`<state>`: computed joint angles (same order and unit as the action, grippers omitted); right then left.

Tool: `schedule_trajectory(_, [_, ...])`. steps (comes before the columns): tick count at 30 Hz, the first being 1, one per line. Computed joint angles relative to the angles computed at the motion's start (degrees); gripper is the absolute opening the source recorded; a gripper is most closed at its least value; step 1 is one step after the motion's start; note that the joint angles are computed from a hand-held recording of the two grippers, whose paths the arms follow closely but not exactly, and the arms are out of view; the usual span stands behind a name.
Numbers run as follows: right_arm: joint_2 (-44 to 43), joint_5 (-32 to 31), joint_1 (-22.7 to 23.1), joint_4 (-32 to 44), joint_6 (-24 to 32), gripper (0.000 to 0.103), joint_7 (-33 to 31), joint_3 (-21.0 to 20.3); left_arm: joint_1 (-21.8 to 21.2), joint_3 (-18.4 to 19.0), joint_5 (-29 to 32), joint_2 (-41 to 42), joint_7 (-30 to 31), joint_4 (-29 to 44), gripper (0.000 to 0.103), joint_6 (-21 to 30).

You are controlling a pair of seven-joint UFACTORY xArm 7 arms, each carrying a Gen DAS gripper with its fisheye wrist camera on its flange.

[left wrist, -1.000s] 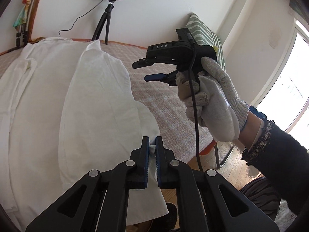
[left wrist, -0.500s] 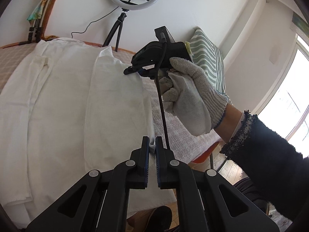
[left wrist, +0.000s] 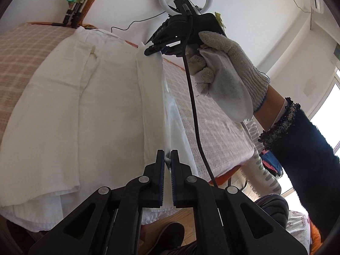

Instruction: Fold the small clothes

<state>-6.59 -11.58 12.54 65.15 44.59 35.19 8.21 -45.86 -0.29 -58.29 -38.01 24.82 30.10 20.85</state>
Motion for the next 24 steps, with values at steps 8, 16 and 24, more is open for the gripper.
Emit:
schedule_trajectory(8, [12.1,-8.4,5.7,12.0,7.1,0.007,0.3,1.4,2.0,0.8,2.5,-3.0,-2.2,-3.4,0.004,2.0])
schedule_trajectory(16, [16.0,-8.4,8.3,13.0,6.0,0.007,0.3,-0.5,2.3,1.1,3.6,-2.6,-3.3,-3.9,0.004,2.1])
schedule_trajectory(24, [5.5,4.7,5.2,2.5,-5.6,0.027,-9.9,-0.9,4.1,1.2,8.7,-3.0,-5.4,-2.7,0.007,9.2])
